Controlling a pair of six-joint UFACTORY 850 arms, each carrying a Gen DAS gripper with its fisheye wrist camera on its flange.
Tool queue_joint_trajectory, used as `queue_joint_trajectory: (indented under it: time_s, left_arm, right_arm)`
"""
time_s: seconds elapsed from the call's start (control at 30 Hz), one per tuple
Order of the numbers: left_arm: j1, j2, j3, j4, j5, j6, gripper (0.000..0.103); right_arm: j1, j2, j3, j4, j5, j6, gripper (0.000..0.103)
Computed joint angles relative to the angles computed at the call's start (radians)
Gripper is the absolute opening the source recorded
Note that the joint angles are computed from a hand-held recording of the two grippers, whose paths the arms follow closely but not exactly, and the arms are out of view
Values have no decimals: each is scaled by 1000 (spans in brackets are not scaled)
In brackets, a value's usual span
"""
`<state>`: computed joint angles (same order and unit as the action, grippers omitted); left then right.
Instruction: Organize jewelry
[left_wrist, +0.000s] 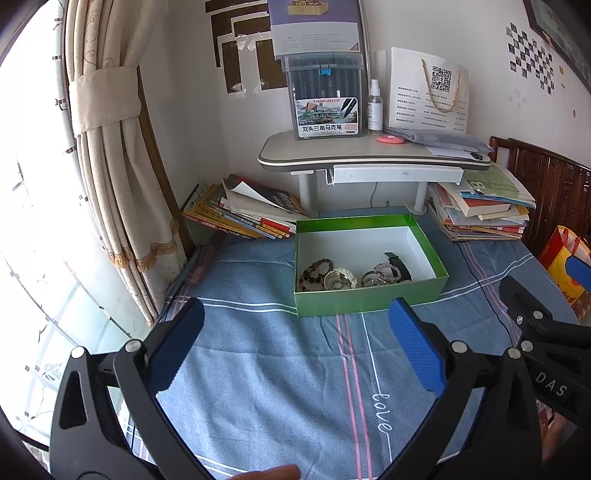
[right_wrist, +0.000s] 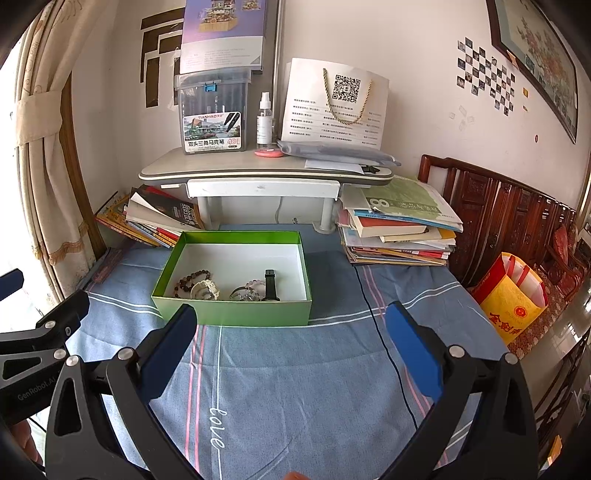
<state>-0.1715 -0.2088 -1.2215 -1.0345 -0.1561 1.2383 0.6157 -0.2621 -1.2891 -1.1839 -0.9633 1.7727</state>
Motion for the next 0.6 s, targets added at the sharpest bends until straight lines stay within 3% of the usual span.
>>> queue_joint_trajectory:
  time_s: [0.6]
  left_arm:
    - [13, -20, -16, 30, -29, -12, 99]
  right_arm:
    - [6, -26, -27, 24, -22, 5, 100]
